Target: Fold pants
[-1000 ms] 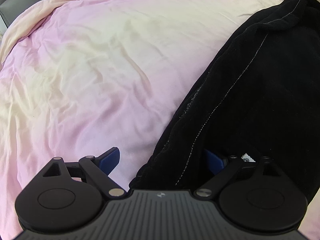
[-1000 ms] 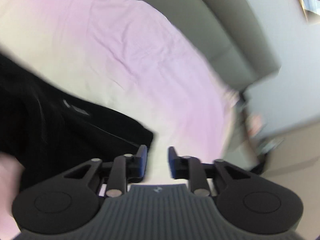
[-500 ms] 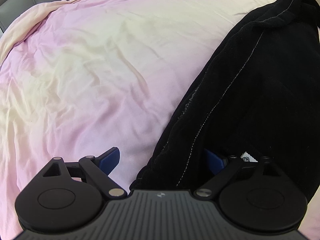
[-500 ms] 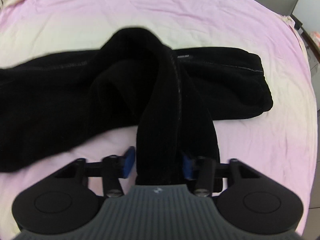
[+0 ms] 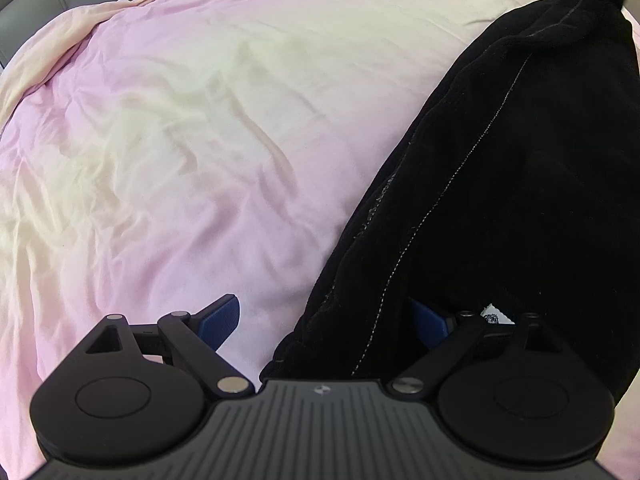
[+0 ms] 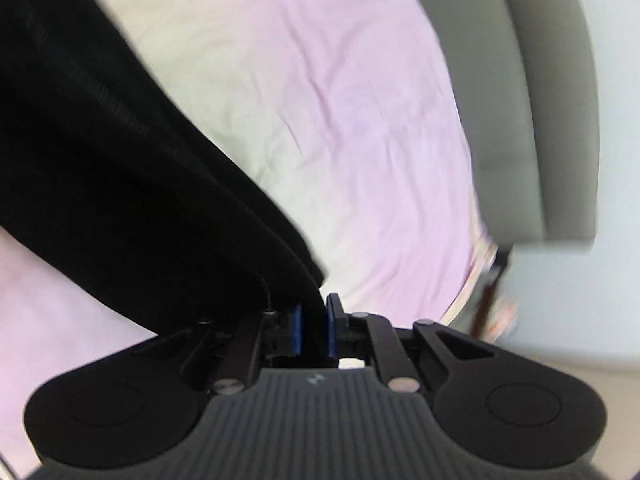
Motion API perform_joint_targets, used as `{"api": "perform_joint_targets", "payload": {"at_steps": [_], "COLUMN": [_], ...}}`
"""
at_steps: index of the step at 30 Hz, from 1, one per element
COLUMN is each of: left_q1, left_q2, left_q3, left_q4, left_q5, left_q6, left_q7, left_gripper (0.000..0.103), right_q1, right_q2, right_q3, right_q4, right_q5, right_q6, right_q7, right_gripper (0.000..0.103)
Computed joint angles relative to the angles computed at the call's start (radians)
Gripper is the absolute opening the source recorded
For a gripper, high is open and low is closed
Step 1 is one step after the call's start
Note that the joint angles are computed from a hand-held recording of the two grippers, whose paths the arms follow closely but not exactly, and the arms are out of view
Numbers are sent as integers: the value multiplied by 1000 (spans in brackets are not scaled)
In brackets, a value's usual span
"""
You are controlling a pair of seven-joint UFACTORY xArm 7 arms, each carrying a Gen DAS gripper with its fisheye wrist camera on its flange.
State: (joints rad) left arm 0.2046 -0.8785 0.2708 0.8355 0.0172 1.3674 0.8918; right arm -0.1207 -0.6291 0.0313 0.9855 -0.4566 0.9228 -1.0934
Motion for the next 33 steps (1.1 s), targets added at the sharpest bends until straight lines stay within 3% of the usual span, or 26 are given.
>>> {"api": "perform_joint_targets", "payload": {"at_steps": [2, 3, 5, 6, 7, 9, 11, 14, 16, 18, 21, 23, 26, 29, 33], "left_q1": [3, 4, 4, 3, 1, 0, 3, 16, 30, 42, 56, 58, 68, 89, 144], "left_q2": [3, 4, 5, 5, 5, 0, -11, -37, -39, -48, -75, -91, -134, -152, -167], "left_q3": [-12, -20, -32, -36, -39, -41, -37, -10, 18, 46, 79, 109, 144, 176, 169], "left_q4": [1, 2, 6, 8, 11, 14, 16, 35, 70, 106, 166, 203, 198, 157, 78], "left_q5": [5, 10, 19, 24, 30, 37, 42, 36, 32, 22, 6, -32, -69, -119, -145], "left_q6": [-1, 1, 5, 9, 13, 19, 22, 32, 55, 97, 192, 283, 389, 432, 412], "left_q7": [-10, -15, -24, -26, -26, -27, -30, -41, -52, -64, -88, -128, -192, -298, -449], "left_gripper": [103, 103, 103, 103, 103, 103, 103, 103, 103, 103, 103, 103, 103, 103, 103], "right_q1": [18, 3, -80, -167, -271, -418, -397, -156, -84, -63, -18, -61, -22, 8, -51], "right_q2": [41, 66, 122, 135, 140, 150, 174, 141, 106, 63, -5, -50, -37, 10, 34], "right_q3": [-18, -10, 49, 108, 161, 212, 145, -138, -269, -363, -485, -475, -470, -479, -366], "right_q4": [-64, -87, -96, -116, -136, -122, -70, -36, -21, -33, -91, -146, -192, -203, -219], "right_q5": [-104, -173, -269, -339, -415, -442, -302, 12, 209, 403, 634, 756, 801, 867, 843], "right_q6": [-147, -215, -242, -284, -369, -469, -401, -218, -104, -4, 55, 56, -45, -83, -104], "right_q7": [4, 68, 230, 334, 438, 648, 796, 743, 736, 781, 861, 886, 982, 1026, 1095], "right_gripper": [15, 21, 27, 49, 63, 64, 64, 65, 66, 68, 85, 95, 98, 98, 98]}}
